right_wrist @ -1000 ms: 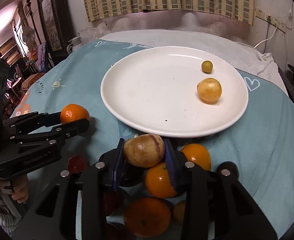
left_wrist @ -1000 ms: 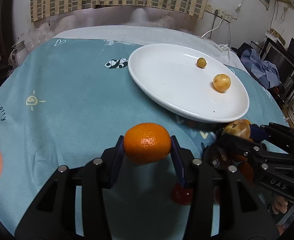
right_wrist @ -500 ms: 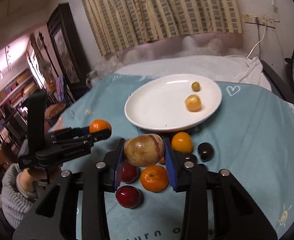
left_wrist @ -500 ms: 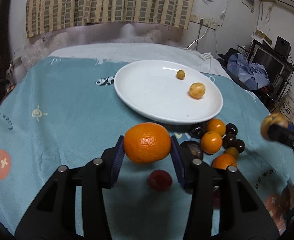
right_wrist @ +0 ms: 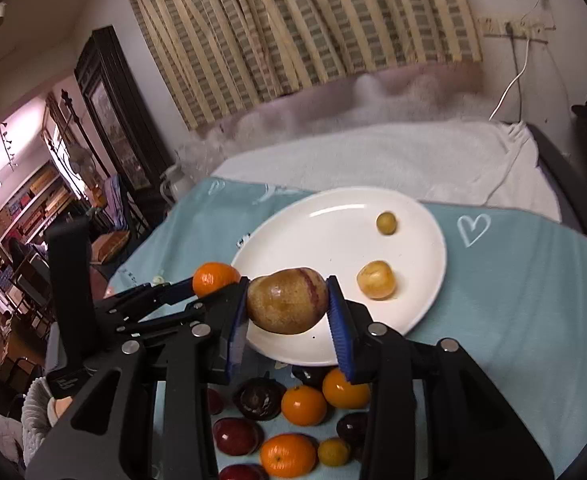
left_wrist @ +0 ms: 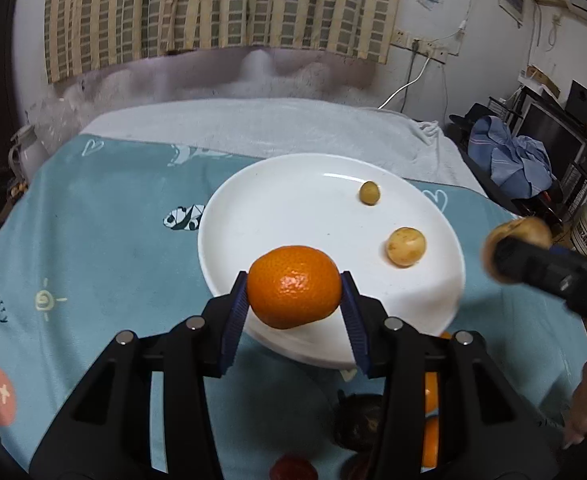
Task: Organize fruits
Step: 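Move both fruits over the plate and open both tools to release them, then grasp the red cherry tomato with the left tool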
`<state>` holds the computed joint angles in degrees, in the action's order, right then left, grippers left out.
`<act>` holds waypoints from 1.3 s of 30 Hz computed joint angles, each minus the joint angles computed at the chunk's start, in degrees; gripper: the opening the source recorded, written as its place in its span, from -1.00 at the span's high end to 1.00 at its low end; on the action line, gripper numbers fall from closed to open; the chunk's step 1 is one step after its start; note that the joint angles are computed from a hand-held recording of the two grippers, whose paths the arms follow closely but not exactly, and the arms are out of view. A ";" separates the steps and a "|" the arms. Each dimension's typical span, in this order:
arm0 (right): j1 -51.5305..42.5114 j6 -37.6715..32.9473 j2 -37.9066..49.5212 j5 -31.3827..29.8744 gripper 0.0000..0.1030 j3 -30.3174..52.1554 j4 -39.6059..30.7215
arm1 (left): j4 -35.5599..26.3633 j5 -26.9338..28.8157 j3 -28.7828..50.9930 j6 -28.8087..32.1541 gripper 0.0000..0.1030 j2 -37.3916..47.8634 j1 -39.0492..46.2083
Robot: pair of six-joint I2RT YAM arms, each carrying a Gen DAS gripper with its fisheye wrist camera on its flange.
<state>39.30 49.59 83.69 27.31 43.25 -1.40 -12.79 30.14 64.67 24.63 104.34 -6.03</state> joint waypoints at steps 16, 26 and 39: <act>0.38 2.44 -5.90 2.24 -0.30 -3.70 2.33 | 3.15 0.69 -1.02 0.43 -0.19 0.26 1.50; 18.08 16.86 -13.96 19.12 -0.30 -9.04 -10.13 | 3.21 4.04 -15.35 15.16 -0.31 -7.39 12.59; 24.02 26.84 -16.47 23.02 -0.30 -13.28 -13.32 | 3.88 3.11 -19.84 23.36 -0.13 -6.67 12.31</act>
<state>63.32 76.42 67.22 50.34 29.97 -14.72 -8.92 33.25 44.83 48.00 97.66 6.27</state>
